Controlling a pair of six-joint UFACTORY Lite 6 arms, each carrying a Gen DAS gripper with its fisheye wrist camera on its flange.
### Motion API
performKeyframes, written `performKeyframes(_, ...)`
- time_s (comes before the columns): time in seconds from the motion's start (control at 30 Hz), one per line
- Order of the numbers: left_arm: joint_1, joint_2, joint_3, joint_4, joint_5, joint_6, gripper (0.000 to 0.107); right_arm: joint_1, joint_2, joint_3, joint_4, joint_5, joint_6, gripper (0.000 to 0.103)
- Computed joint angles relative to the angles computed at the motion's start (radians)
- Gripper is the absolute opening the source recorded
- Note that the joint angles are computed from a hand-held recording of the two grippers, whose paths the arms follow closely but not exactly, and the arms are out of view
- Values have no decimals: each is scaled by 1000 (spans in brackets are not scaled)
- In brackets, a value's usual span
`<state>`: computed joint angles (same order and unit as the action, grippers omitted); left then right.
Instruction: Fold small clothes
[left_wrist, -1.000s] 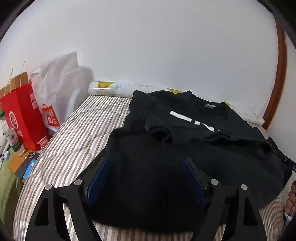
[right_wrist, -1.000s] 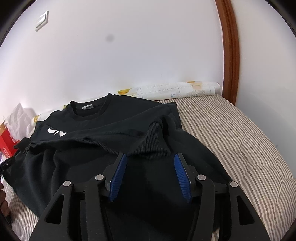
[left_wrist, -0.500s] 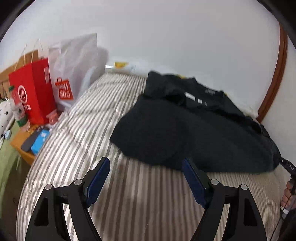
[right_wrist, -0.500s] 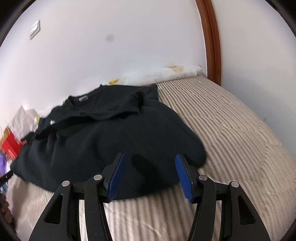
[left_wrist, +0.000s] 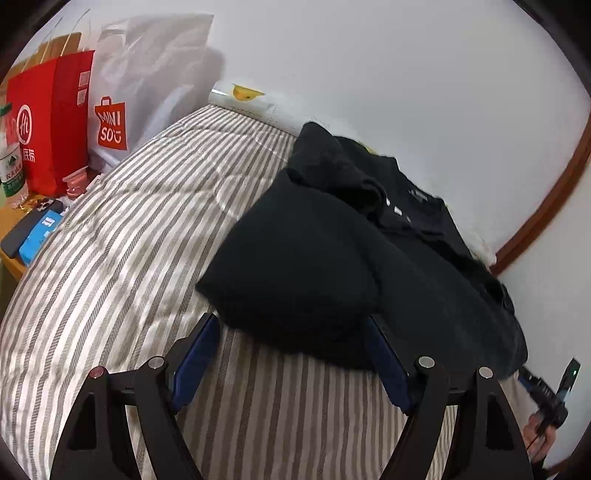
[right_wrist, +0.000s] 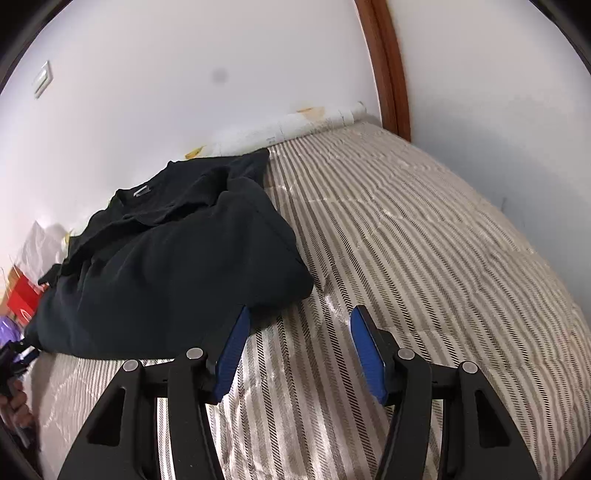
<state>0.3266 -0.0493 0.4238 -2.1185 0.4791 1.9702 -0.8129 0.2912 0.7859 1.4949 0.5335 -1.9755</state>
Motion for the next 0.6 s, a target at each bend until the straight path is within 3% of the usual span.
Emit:
performKeyframes(0.17, -13, 89, 70, -53, 19, 16, 74, 37, 69, 82, -41, 23, 99, 57)
performKeyframes(0.37, -42, 119, 104, -128, -26, 60, 57, 132, 172, 189, -82, -10, 240, 60)
performKeyframes(0.43, -36, 116, 100, -122, -17, 58, 45, 171, 160, 173, -16, -57, 194, 54)
performKeyframes(0.5, -26, 95, 79, -121, 0, 70, 26, 195, 142, 148, 28, -67, 135, 29)
performKeyframes(0.6, -33, 30, 36, -134, -15, 100, 19, 191, 82, 81, 145, -63, -6, 20)
